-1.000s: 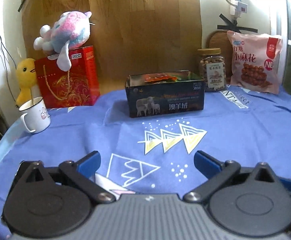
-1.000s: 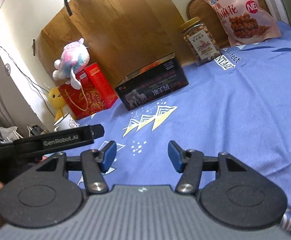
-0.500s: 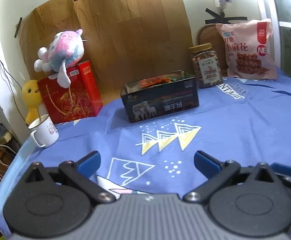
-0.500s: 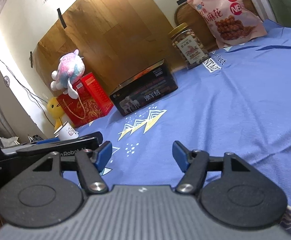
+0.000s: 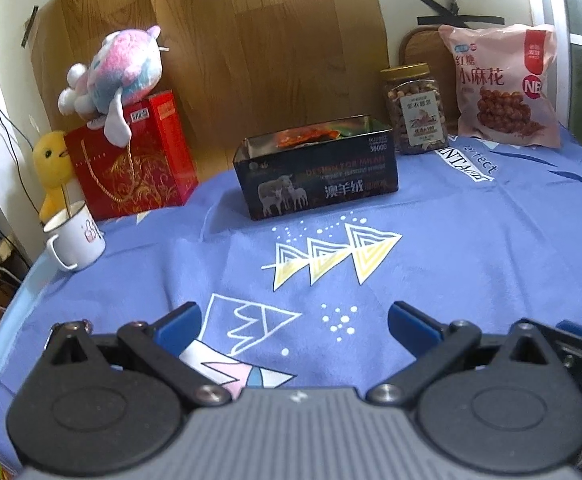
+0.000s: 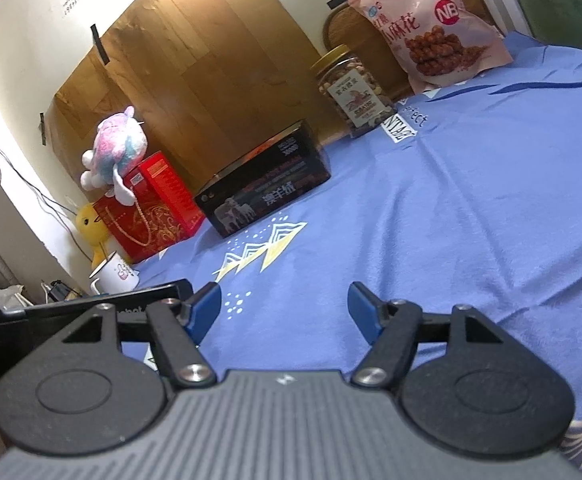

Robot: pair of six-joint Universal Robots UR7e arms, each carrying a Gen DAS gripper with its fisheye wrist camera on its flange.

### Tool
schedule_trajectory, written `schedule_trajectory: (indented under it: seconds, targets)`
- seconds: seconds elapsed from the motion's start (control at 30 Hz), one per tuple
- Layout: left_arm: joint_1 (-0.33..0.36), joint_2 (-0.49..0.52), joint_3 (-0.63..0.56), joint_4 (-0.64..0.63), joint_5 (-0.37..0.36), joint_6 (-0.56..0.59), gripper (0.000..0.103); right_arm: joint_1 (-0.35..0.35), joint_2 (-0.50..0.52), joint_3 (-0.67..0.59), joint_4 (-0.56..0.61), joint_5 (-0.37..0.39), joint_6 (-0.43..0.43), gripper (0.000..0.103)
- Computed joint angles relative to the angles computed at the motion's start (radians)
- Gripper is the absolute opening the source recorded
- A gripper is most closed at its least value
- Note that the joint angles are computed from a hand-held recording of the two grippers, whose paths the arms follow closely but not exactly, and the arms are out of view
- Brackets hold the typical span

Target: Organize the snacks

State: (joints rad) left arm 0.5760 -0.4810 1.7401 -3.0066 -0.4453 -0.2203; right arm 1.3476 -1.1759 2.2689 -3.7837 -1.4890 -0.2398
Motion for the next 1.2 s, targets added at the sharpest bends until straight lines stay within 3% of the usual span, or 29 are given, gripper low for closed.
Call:
schedule_trajectory:
  seconds: [0.67, 0.97, 1.2]
  targets:
    - [0.032, -0.002, -0.004, -0.094, 0.001, 0.078, 0.103, 0.041, 0.029, -0.038, 0.023, -0.067, -0.002, 0.073]
    - [0.049, -0.022, 0.007, -0.114, -0.01, 0.066, 0.103, 0.056, 0.047, -0.061, 0.04, -0.083, -0.045, 0.073]
    - [0.046, -0.015, 0.021, -0.271, 0.005, 0.152, 0.103, 0.059, 0.052, -0.069, 0.061, -0.089, -0.068, 0.073]
